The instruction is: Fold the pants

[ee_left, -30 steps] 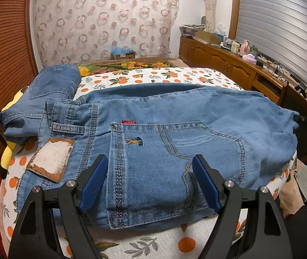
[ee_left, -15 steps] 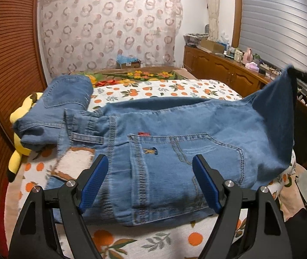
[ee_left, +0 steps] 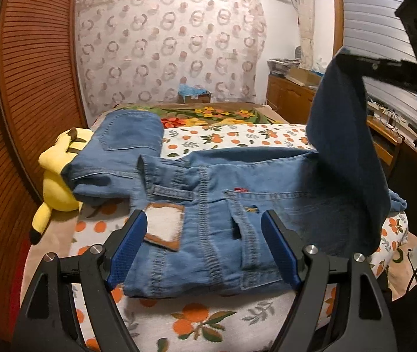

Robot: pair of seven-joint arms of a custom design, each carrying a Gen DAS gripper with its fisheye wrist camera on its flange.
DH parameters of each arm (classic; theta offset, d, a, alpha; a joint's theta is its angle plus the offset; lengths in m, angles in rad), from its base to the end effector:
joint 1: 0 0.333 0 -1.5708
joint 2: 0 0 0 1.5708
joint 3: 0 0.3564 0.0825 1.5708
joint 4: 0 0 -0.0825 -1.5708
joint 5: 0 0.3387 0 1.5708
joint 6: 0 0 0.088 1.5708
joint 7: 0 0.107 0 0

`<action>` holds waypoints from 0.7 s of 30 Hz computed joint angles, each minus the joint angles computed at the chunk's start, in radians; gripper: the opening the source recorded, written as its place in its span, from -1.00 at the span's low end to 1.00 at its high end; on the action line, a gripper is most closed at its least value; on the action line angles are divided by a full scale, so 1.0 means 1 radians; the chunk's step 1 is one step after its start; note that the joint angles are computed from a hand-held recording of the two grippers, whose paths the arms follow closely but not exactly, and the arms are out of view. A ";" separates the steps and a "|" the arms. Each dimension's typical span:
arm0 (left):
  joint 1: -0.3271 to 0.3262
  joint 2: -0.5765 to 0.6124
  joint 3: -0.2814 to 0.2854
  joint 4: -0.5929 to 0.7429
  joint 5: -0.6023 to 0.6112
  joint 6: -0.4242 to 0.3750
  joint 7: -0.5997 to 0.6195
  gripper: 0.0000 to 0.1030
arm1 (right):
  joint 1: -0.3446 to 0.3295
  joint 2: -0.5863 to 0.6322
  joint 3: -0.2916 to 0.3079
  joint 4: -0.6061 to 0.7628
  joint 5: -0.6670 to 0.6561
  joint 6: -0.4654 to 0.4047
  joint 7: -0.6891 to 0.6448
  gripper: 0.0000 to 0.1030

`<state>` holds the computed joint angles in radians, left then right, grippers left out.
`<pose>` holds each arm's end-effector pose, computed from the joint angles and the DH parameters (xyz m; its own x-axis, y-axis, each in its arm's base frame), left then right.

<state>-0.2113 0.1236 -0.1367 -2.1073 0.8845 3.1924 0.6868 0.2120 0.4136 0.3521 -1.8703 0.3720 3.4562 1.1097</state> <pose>0.5040 -0.2557 0.5197 -0.3695 -0.9284 0.0399 -0.5562 0.1865 -0.8098 0.5952 0.2756 0.5078 0.4565 -0.8897 0.0023 -0.3506 -0.1822 -0.9186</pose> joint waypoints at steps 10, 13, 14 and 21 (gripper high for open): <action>0.019 0.020 -0.018 -0.001 -0.053 0.005 0.037 0.57 | 0.145 0.019 -0.218 0.110 0.083 -0.192 -0.020 -0.45; 0.030 0.037 -0.047 0.009 -0.099 0.006 0.086 0.57 | 0.257 0.003 -0.361 0.095 0.121 -0.202 0.003 -0.42; 0.036 0.044 -0.061 0.013 -0.120 0.003 0.108 0.57 | 0.288 -0.003 -0.398 0.078 0.131 -0.197 0.013 -0.40; 0.051 0.092 -0.133 0.044 -0.231 -0.023 0.250 0.57 | 0.462 -0.015 -0.603 0.008 0.149 -0.235 0.120 -0.29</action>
<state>-0.1602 0.2151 -0.2698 -2.0636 0.6535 3.1696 0.9364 0.6742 0.3984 -0.2508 -1.8624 0.5214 3.2211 1.2298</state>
